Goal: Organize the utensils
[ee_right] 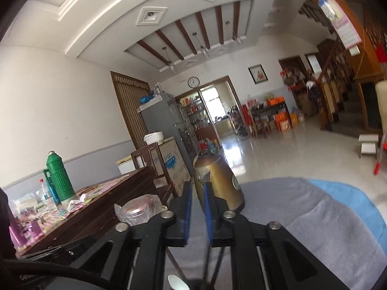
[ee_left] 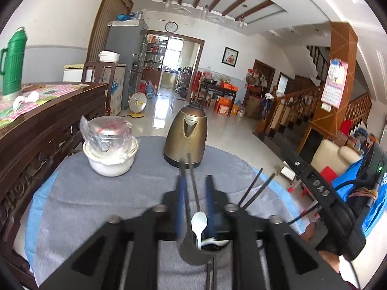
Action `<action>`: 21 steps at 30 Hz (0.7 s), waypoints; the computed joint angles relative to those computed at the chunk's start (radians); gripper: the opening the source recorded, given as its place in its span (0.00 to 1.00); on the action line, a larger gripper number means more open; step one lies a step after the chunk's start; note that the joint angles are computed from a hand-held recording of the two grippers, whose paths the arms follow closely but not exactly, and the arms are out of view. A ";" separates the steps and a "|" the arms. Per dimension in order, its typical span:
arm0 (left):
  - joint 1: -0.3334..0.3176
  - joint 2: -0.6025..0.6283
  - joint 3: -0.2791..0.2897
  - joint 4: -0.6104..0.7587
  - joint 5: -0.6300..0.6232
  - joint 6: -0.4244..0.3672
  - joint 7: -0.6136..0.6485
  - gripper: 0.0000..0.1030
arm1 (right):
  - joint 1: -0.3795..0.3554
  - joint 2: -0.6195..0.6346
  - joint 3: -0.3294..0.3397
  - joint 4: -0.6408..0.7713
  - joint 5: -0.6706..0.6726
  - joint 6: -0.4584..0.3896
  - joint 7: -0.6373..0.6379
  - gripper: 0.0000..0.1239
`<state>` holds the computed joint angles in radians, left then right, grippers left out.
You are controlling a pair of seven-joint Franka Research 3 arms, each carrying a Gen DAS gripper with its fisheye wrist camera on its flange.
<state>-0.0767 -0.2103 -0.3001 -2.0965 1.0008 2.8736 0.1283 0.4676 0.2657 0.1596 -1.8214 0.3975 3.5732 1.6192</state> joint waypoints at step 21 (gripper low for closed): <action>-0.157 -0.293 -0.156 -0.256 -0.287 -0.269 0.075 0.68 | -0.006 -0.532 -0.113 -0.668 -0.175 0.020 0.384 0.48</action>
